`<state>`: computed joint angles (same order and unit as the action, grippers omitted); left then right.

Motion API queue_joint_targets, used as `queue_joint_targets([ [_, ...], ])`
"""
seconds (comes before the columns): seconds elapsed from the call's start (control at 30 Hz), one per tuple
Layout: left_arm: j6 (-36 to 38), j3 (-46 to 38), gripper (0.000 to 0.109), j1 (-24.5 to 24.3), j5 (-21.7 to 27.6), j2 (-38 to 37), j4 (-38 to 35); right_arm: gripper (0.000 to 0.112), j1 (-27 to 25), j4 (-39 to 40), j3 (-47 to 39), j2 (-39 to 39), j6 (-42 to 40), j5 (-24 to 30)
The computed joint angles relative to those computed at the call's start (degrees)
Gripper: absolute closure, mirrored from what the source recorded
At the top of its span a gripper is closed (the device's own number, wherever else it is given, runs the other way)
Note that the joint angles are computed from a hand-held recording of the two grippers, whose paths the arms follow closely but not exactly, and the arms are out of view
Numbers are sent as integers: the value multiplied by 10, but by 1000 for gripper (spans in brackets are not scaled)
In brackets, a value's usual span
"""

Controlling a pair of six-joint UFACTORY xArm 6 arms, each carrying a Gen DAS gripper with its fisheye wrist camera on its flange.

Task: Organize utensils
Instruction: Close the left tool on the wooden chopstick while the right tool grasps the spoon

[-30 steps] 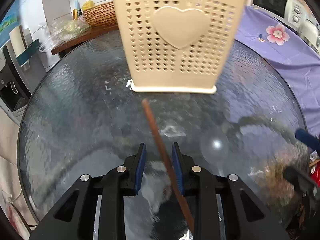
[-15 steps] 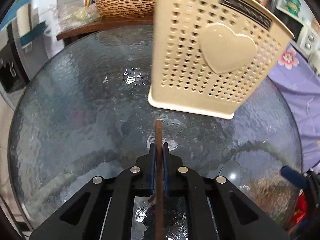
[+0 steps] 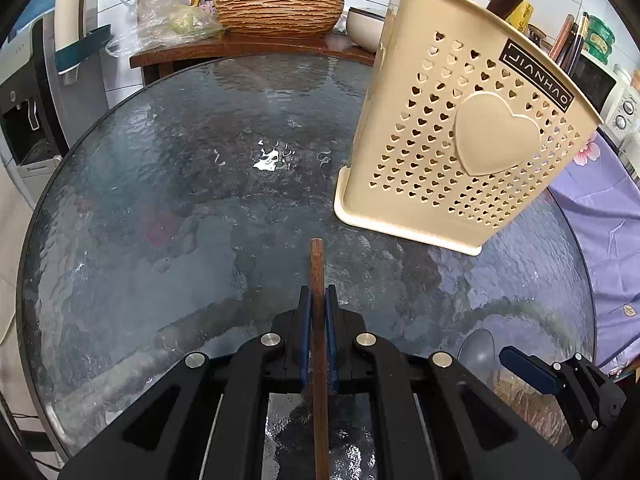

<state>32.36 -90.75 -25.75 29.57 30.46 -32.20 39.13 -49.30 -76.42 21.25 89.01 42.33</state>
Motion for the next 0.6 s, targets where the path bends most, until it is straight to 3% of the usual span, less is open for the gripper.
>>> queue_joint_targets([
  [0.17, 0, -1, 102, -2, -4, 4, 0, 63, -4, 1, -19, 13, -7, 4],
  [0.23, -2, 9, 102, -4, -12, 0, 2, 75, -6, 2, -27, 19, -13, 2],
  [0.6, -9, 30, 102, -8, -20, -14, 5, 76, -18, -6, -17, 14, -19, -26],
])
